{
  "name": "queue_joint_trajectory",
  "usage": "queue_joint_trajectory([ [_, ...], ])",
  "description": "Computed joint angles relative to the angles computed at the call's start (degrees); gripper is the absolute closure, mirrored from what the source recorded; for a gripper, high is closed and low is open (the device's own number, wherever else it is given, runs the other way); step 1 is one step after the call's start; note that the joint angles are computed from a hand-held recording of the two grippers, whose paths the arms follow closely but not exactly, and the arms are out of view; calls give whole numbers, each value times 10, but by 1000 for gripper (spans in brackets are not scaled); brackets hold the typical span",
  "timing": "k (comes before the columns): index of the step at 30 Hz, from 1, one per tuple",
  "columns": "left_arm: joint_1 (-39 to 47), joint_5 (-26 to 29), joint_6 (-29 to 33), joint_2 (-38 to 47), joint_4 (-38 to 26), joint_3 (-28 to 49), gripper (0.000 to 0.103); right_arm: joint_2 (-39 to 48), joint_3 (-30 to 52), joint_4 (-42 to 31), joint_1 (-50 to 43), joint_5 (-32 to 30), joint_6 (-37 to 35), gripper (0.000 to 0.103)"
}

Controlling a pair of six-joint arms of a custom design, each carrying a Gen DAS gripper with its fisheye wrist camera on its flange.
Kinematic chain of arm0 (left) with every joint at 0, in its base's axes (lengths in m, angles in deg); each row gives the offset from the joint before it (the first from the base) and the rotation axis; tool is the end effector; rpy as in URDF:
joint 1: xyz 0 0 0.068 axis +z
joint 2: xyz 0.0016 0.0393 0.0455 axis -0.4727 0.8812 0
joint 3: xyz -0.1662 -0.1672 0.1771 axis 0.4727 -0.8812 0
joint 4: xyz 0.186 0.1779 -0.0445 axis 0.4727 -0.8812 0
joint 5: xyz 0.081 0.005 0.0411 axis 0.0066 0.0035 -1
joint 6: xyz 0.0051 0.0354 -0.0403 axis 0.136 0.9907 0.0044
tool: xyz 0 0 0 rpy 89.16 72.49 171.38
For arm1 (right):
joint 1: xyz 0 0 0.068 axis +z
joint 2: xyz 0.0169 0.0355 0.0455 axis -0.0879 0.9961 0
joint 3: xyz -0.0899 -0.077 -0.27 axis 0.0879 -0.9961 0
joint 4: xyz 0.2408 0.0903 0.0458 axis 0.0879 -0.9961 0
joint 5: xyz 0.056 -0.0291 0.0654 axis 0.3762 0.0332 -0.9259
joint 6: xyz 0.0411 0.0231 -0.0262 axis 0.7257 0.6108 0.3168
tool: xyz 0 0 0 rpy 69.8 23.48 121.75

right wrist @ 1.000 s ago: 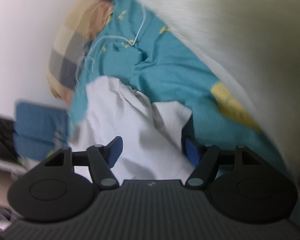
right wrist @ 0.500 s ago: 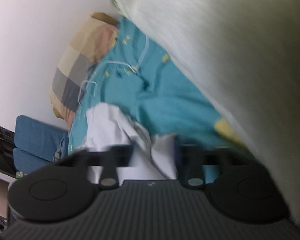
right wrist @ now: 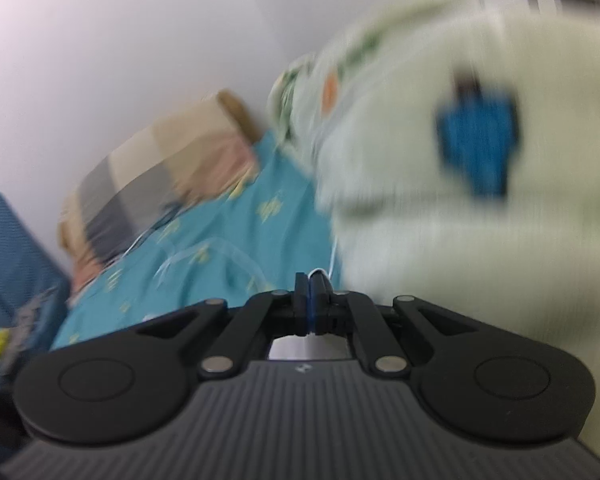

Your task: Fold clothes

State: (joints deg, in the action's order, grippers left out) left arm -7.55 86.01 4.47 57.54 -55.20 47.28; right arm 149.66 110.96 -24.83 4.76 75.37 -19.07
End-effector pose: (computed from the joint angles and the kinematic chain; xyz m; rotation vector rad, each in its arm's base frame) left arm 0.3141 0.0983 0.2164 0.1953 2.4984 -0.4653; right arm 0.2643 0.0212 0.2097 1.1755 1.7202 -0.1361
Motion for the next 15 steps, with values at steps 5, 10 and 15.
queue_joint_trajectory([
  [5,1,5,-15,28,9,28,29,50,112,-58,13,4,-10,100],
  [10,10,3,-34,67,15,62,29,214,282,-69,112,13,-19,100],
  [15,25,-2,-52,107,8,100,29,393,458,-83,175,-45,-36,100],
])
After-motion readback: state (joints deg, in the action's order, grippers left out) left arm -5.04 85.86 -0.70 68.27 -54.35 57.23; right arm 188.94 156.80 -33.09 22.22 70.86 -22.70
